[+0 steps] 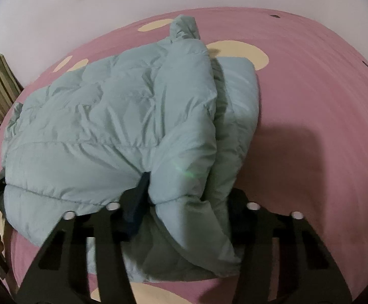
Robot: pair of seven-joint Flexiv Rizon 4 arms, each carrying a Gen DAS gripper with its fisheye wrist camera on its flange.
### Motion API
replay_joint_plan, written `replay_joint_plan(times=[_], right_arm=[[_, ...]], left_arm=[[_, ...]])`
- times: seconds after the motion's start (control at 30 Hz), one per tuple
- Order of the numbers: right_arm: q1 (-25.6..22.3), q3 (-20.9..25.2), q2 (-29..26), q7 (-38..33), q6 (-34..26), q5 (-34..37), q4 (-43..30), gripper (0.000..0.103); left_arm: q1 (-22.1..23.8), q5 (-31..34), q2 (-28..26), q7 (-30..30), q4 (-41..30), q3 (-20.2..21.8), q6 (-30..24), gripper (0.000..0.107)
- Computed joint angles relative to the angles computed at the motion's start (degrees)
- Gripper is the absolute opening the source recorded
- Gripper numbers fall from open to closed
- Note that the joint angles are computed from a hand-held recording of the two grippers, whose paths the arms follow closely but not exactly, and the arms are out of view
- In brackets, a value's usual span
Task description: Fold large clothes
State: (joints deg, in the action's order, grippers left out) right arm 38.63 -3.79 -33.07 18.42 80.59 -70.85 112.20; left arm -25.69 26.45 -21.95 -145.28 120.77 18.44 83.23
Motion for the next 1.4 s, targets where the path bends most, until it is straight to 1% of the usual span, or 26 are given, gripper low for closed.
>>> replay_joint_plan(times=[0.03, 0.13, 0.2, 0.33, 0.4, 0.43, 0.63, 0.77, 0.87, 1.17, 1.4], right_arm=[[0.2, -0.6, 0.5, 1.2, 0.5, -1.3, 0.7, 0.040], [-0.1, -0.5, 0.6, 3.2, 0.9, -3.5, 0.5, 0.031], [-0.4, -0.6, 1.0, 5.4, 1.2, -5.9, 0.6, 0.027], [-1.8, 1.4, 1.7, 6.6, 0.2, -7.4, 0.6, 0.020], [-2.4, 2.2, 2.4, 7.4, 0.0, -8.3, 1.0, 0.019], [-2.8, 2.7, 2.6, 7.9, 0.1, -8.8, 1.1, 0.018], [-4.6, 5.3, 4.4, 11.6, 0.8, -13.2, 3.0, 0.018], [-5.9, 7.6, 5.4, 15.7, 0.9, -17.5, 4.4, 0.018], [-6.7, 9.6, 6.0, 18.1, 0.3, -19.6, 5.1, 0.018], [-7.6, 13.6, 8.3, 21.1, -0.5, -22.0, 8.3, 0.018], [-6.3, 15.2, 10.3, 22.3, -1.8, -21.8, 11.0, 0.019]], left_arm=[[0.4, -0.1, 0.1, 0.7, -0.1, -0.5, 0.1, 0.026], [-1.3, 1.4, 0.2, -0.3, -1.1, 0.4, -1.3, 0.019], [-1.3, 2.5, 0.6, -1.2, -0.9, 0.5, -1.1, 0.017], [-0.8, 3.6, 2.8, -2.5, 0.8, -0.1, -1.0, 0.014], [-0.8, 5.2, 4.1, -4.1, 1.4, 0.2, -1.0, 0.013], [-1.1, 6.4, 5.0, -5.1, 1.7, 0.4, -1.4, 0.013], [1.0, 11.7, 10.3, -9.4, 5.7, -1.9, -3.1, 0.013], [2.2, 15.9, 13.6, -12.8, 8.4, -3.2, -4.4, 0.013], [3.7, 17.7, 16.3, -14.7, 11.1, -4.5, -4.9, 0.013], [8.5, 20.6, 23.6, -17.6, 17.9, -9.7, -6.2, 0.013], [12.4, 19.5, 28.1, -15.9, 22.8, -13.6, -6.2, 0.013]])
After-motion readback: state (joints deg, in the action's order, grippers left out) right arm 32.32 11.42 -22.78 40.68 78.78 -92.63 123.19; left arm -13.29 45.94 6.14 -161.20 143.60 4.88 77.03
